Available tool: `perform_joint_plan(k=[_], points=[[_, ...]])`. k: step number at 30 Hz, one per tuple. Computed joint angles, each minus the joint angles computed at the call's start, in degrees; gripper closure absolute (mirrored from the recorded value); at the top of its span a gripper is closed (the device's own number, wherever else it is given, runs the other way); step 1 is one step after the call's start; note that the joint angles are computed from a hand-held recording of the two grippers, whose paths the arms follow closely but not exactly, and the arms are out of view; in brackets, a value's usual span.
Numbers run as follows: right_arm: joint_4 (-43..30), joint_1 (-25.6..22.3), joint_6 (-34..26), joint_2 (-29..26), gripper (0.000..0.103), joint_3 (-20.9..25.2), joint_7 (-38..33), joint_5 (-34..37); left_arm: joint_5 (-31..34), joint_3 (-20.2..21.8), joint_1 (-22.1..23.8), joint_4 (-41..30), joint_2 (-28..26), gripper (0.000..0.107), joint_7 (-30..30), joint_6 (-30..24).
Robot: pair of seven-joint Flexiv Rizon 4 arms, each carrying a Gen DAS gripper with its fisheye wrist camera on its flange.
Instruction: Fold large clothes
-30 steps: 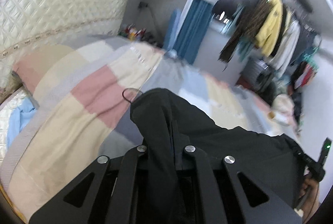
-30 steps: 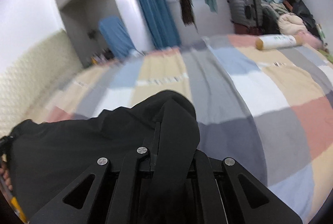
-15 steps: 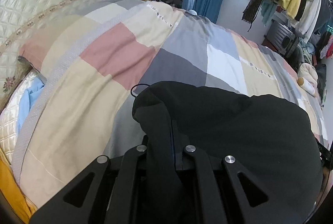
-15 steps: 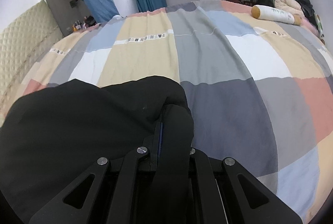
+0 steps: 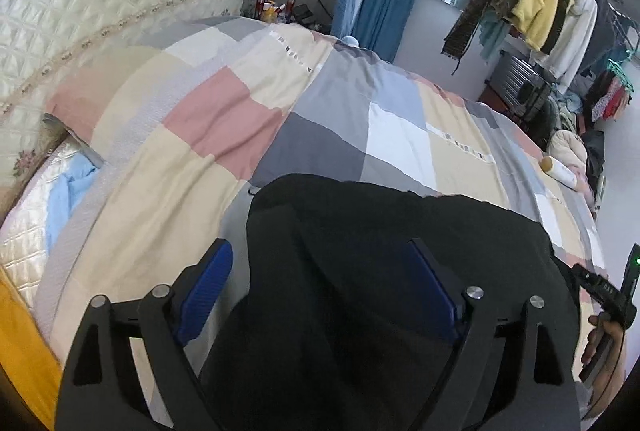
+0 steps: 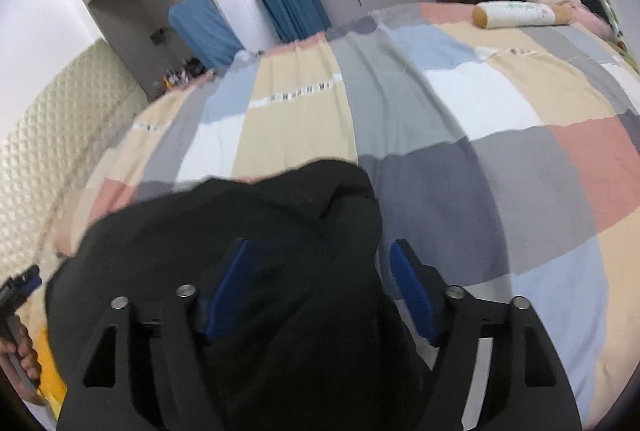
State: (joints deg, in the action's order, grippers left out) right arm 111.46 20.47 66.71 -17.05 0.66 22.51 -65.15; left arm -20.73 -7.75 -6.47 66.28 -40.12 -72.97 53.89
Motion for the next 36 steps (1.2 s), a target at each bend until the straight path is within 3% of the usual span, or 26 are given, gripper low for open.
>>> perform_joint_plan(k=[6,9,13,20,26,31,36], points=[[-0.3,1.4,-8.2,7.0,0.015,3.1,0.2,-3.6,-1.0,-0.8,0.7,8.1,8.9,0.019,2.6,4.3],[-2.0,2.5,-15.0,9.9,0.008,5.7,-2.7,-4.0,-3.5,-1.9,1.3,11.2,12.9,0.005,5.0,5.8],[-3.6,3.3,-20.7,13.6,0.001,8.6,-4.7,-5.4,-6.4,-2.2,1.3,15.0,18.0,0.004,8.2,8.0],[-7.4,6.7,-29.6,16.9,0.0,13.5,-7.5,-10.7,-14.9,-2.3,0.3,24.2,28.5,0.004,17.5,11.9],[-9.5,11.2,-35.5,17.6,0.0,16.7,-6.5,-18.3,-24.4,-0.8,-3.7,31.8,36.2,0.004,27.3,16.5],[-9.8,14.8,-39.1,16.6,0.0,18.0,-4.9,-23.4,-36.5,1.0,-9.1,37.5,41.7,0.004,38.8,18.5],[-9.7,17.9,-39.1,14.9,0.0,18.1,-2.1,-27.0,-41.2,2.5,-14.1,41.7,44.5,0.004,45.1,23.9]])
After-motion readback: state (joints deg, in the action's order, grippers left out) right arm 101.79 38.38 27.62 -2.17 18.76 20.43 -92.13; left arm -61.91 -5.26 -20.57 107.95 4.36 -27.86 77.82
